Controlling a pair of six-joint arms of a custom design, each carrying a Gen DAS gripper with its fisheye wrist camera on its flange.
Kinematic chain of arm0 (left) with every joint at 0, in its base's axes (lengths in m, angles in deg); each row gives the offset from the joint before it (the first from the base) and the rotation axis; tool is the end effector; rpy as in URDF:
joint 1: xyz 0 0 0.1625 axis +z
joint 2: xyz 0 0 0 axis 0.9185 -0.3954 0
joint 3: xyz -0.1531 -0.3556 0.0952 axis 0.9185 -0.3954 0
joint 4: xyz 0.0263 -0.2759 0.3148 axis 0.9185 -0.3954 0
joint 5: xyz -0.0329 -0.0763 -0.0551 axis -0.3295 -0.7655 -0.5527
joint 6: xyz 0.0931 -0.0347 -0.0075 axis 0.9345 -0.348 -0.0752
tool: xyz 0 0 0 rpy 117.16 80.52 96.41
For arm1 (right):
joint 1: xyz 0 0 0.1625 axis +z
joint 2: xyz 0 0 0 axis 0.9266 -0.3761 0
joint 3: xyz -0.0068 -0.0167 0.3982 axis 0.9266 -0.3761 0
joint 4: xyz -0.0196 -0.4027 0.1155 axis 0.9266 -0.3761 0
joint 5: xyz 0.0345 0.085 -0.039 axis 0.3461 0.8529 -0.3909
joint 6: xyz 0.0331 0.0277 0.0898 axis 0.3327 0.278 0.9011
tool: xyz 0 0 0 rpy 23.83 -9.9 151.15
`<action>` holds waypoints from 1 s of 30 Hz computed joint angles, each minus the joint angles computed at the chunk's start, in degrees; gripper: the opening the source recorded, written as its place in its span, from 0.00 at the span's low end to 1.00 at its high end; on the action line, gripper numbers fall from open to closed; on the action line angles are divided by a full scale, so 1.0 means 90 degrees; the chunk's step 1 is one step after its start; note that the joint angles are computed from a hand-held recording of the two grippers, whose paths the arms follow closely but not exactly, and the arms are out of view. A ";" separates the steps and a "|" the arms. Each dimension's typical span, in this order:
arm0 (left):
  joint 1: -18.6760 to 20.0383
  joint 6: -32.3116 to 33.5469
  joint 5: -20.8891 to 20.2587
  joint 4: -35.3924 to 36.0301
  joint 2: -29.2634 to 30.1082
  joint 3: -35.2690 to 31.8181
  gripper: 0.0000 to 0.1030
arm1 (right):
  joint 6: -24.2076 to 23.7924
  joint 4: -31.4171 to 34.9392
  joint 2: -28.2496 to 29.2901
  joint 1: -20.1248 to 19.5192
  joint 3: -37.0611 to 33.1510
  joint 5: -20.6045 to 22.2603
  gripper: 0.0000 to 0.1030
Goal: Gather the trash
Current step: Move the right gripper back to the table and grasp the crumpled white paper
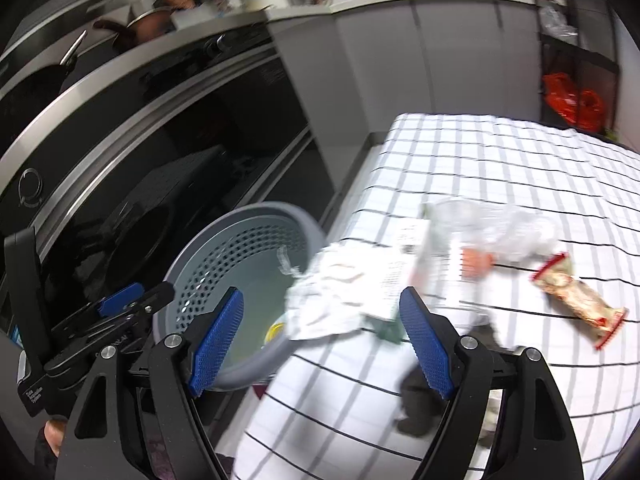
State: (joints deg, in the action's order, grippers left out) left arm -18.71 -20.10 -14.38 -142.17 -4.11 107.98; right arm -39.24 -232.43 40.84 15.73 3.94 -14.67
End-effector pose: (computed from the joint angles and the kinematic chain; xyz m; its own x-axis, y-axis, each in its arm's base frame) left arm -0.3190 -0.6936 -0.0512 -0.6857 -0.4097 -0.6016 0.2551 0.6388 -0.7259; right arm 0.0429 -0.7714 0.2312 -0.8044 -0.4643 0.3707 -0.5844 0.7307 -0.3529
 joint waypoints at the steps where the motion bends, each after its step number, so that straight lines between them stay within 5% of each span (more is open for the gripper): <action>1: -0.0014 0.0099 -0.0011 -0.0082 0.0041 -0.0039 0.59 | 0.0003 -0.0079 -0.0060 -0.0038 0.0035 0.0014 0.75; 15: -0.0142 0.1495 -0.0311 -0.0779 0.0904 -0.1095 0.73 | 0.0215 -0.0970 -0.0735 -0.0649 0.0424 -0.0105 0.75; 30: -0.0114 0.1511 -0.0589 -0.0404 0.1291 -0.1751 0.80 | -0.0326 -0.1101 -0.0708 -0.0743 0.0798 -0.0794 0.74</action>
